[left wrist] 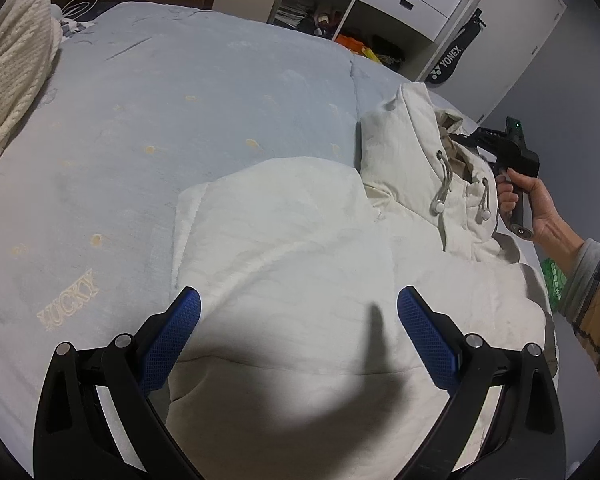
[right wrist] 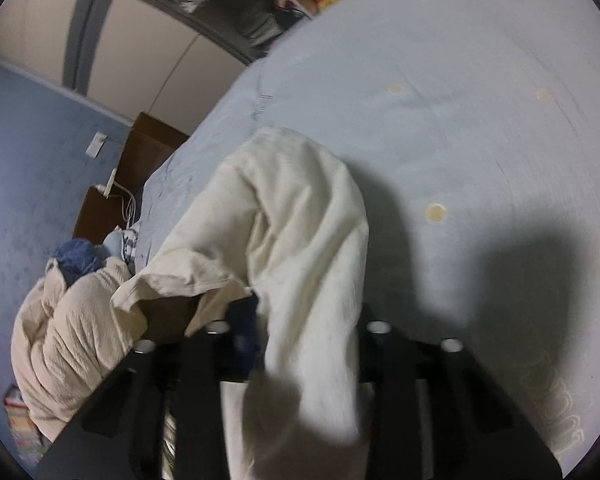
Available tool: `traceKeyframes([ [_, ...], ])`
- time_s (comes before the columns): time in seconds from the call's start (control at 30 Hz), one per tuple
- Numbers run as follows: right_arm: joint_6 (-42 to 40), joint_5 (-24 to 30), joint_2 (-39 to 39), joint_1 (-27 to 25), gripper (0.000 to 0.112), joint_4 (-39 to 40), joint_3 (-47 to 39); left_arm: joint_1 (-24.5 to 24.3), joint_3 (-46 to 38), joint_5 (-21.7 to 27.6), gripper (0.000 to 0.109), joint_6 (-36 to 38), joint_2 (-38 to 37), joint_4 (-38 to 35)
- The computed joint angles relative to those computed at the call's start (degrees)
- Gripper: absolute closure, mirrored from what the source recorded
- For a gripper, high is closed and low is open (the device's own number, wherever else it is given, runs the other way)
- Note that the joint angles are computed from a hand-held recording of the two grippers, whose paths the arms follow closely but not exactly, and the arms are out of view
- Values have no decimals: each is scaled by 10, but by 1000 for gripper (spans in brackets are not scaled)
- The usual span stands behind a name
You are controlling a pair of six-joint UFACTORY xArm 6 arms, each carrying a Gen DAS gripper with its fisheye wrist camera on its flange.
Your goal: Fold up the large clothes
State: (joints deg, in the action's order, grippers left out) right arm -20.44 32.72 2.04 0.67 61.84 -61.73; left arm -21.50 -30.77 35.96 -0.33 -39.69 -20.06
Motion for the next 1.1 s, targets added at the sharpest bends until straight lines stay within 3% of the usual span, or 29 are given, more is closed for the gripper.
traceKeyframes([
  [0.23, -15, -47, -84, 37, 95, -19, 35, 5, -3, -5, 13, -3, -10, 0],
  [0.37, -19, -53, -174, 58, 96, -62, 84, 15, -8, -3, 14, -1, -19, -14],
  [0.57, 49, -35, -325, 100, 96, -182, 168, 29, -16, 5, 13, 6, -35, -35],
  [0.83, 238, -6, -508, 218, 96, -400, 266, 35, -35, 14, 13, 22, -54, -50],
  [1.1, 456, 68, -673, 360, 95, -614, 373, 51, -52, 31, 13, 51, -77, -111],
])
